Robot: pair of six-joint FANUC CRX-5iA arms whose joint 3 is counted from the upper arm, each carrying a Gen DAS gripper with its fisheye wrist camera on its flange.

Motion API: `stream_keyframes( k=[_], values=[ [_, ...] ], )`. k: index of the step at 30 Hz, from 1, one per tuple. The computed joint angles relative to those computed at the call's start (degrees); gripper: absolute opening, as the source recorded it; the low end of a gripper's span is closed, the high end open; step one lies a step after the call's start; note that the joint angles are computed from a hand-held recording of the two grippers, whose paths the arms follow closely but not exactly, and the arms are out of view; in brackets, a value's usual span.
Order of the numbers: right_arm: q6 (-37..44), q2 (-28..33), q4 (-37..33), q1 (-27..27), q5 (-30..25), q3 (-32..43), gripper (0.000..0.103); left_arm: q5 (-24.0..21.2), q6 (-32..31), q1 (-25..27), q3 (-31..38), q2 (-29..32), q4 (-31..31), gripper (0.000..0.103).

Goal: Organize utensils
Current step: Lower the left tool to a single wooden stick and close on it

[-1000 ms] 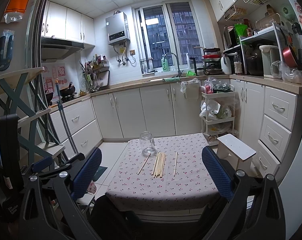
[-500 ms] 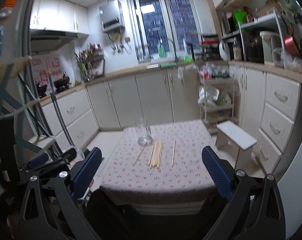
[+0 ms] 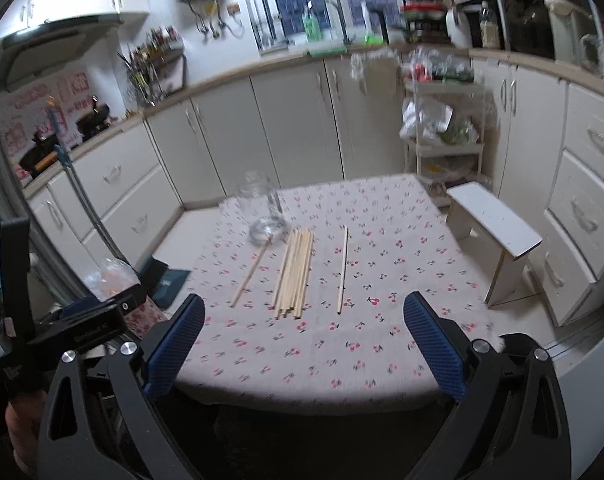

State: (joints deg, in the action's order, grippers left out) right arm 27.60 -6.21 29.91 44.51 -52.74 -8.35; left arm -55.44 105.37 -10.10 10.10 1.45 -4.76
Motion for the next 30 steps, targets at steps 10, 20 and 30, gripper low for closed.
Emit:
stream_keyframes(
  k=[10,20,30],
  values=[
    [20.0,21.4,-21.2,-14.1,0.1,16.9,0.049,-4.0,-5.2,-1.7,23.4,26.1,-1.3,0.079],
    [27.0,33.8,-22.3,-17.6,-1.7,28.5,0.034,-12.2,-10.8,-2.3,44.0,43.4,0.7,0.06],
    [35.5,35.9,-20.5,-18.0,-1.7,29.2,0.006,-11.8,-12.7,-3.1,45.4,45.3,2.3,0.009]
  ],
)
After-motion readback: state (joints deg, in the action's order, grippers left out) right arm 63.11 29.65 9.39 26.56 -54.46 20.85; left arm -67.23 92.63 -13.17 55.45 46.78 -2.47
